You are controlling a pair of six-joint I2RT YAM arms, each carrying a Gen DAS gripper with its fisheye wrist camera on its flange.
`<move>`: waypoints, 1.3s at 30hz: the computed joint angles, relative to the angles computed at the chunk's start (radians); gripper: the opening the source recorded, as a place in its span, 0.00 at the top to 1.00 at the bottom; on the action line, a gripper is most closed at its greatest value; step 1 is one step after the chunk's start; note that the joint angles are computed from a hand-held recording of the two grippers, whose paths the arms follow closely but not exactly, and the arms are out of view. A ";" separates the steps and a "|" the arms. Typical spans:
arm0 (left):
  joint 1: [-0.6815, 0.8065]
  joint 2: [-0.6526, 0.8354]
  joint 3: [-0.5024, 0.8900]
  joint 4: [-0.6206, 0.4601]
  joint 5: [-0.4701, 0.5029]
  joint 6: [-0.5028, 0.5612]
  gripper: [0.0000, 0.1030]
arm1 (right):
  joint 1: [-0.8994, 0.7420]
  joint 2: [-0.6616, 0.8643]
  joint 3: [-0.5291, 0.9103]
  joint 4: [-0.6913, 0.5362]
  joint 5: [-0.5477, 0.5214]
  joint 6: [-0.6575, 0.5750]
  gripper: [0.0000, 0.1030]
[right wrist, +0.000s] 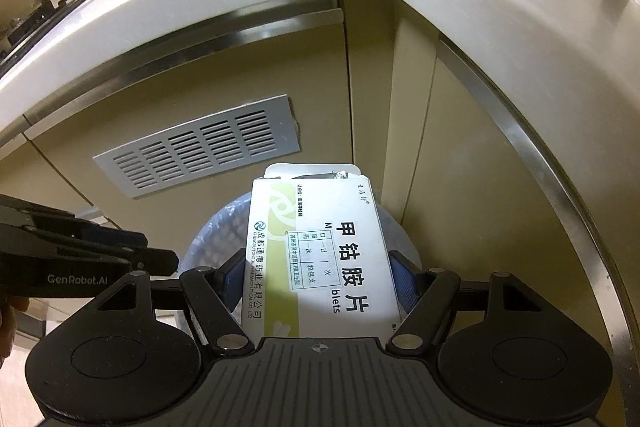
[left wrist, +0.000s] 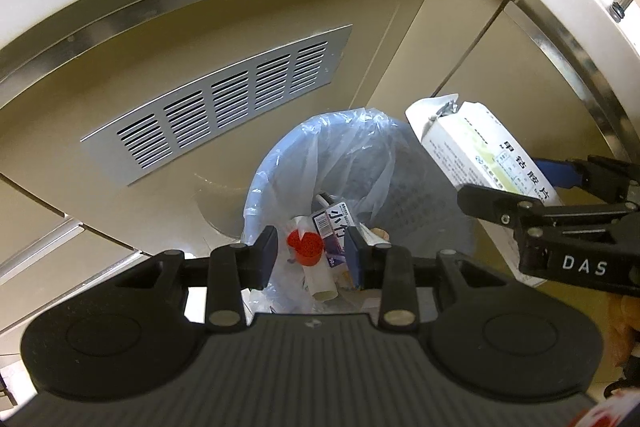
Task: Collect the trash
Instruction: 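Lower both tools into the bin and open the left gripper to drop the cap, then open the right gripper to drop the white medicine box into the bin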
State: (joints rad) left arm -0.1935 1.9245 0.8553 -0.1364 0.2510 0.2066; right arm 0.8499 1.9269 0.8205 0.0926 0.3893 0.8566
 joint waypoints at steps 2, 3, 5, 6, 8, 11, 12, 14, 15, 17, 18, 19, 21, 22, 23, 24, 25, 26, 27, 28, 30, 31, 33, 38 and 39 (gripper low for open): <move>0.008 -0.011 -0.002 -0.008 0.005 0.005 0.69 | 0.003 -0.001 0.006 -0.004 0.004 0.001 0.31; 0.009 -0.013 -0.002 -0.008 0.006 0.004 0.69 | 0.005 -0.001 0.007 -0.006 0.007 0.003 0.31; 0.012 -0.021 -0.005 -0.012 0.010 0.006 0.69 | 0.004 0.002 0.014 -0.007 0.007 0.005 0.31; 0.015 -0.026 -0.007 -0.015 0.010 0.012 0.69 | 0.005 0.004 0.017 -0.009 0.008 0.008 0.31; 0.020 -0.031 -0.005 -0.023 0.015 0.019 0.69 | 0.005 0.008 0.023 -0.011 0.009 0.011 0.31; 0.023 -0.023 -0.001 -0.018 0.016 0.023 0.69 | 0.004 0.012 0.028 -0.009 0.010 0.012 0.30; 0.024 -0.020 0.001 -0.019 0.015 0.024 0.69 | 0.003 0.014 0.027 -0.006 0.010 0.012 0.30; 0.027 -0.015 0.003 -0.020 0.014 0.027 0.69 | 0.002 0.026 0.033 -0.002 0.008 0.015 0.30; 0.027 -0.014 0.003 -0.019 0.013 0.026 0.69 | 0.002 0.028 0.032 0.000 0.009 0.019 0.30; 0.029 -0.012 0.005 -0.020 0.012 0.028 0.69 | -0.001 0.042 0.042 -0.003 0.008 0.029 0.30; 0.030 -0.010 0.005 -0.018 0.011 0.028 0.69 | -0.007 0.050 0.045 0.002 0.000 0.030 0.30; 0.029 -0.010 0.005 -0.017 0.010 0.026 0.69 | -0.014 0.060 0.050 0.010 -0.012 0.030 0.30; 0.030 -0.006 0.008 -0.018 0.009 0.026 0.69 | -0.024 0.082 0.076 -0.009 -0.027 0.025 0.30; 0.031 -0.004 0.010 -0.020 0.009 0.028 0.69 | -0.027 0.093 0.094 -0.034 -0.033 0.022 0.30; 0.031 -0.003 0.011 -0.020 0.009 0.029 0.69 | -0.030 0.100 0.105 -0.049 -0.038 0.022 0.30; 0.031 -0.003 0.012 -0.021 0.010 0.029 0.69 | -0.034 0.101 0.106 -0.048 -0.047 0.026 0.30; 0.031 -0.005 0.013 -0.022 0.011 0.029 0.69 | -0.036 0.101 0.108 -0.052 -0.052 0.032 0.30; 0.031 -0.008 0.012 -0.023 0.013 0.028 0.69 | -0.037 0.098 0.111 -0.059 -0.054 0.034 0.30; 0.032 -0.011 0.012 -0.023 0.015 0.027 0.69 | -0.038 0.096 0.114 -0.066 -0.055 0.033 0.30; 0.034 -0.017 0.009 -0.023 0.017 0.027 0.69 | -0.035 0.094 0.119 -0.075 -0.055 0.034 0.30; 0.037 -0.027 0.007 -0.024 0.020 0.024 0.69 | -0.034 0.087 0.122 -0.091 -0.059 0.029 0.29; 0.039 -0.032 0.007 -0.027 0.023 0.024 0.69 | -0.037 0.092 0.140 -0.111 -0.064 0.024 0.29; 0.049 -0.050 0.006 -0.038 0.032 0.029 0.69 | -0.034 0.076 0.138 -0.120 -0.063 0.024 0.30; 0.055 -0.107 -0.001 -0.058 0.048 0.024 0.69 | -0.020 0.037 0.161 -0.172 -0.042 0.014 0.30; 0.054 -0.119 -0.001 -0.063 0.052 0.021 0.69 | -0.019 0.028 0.166 -0.185 -0.037 0.009 0.30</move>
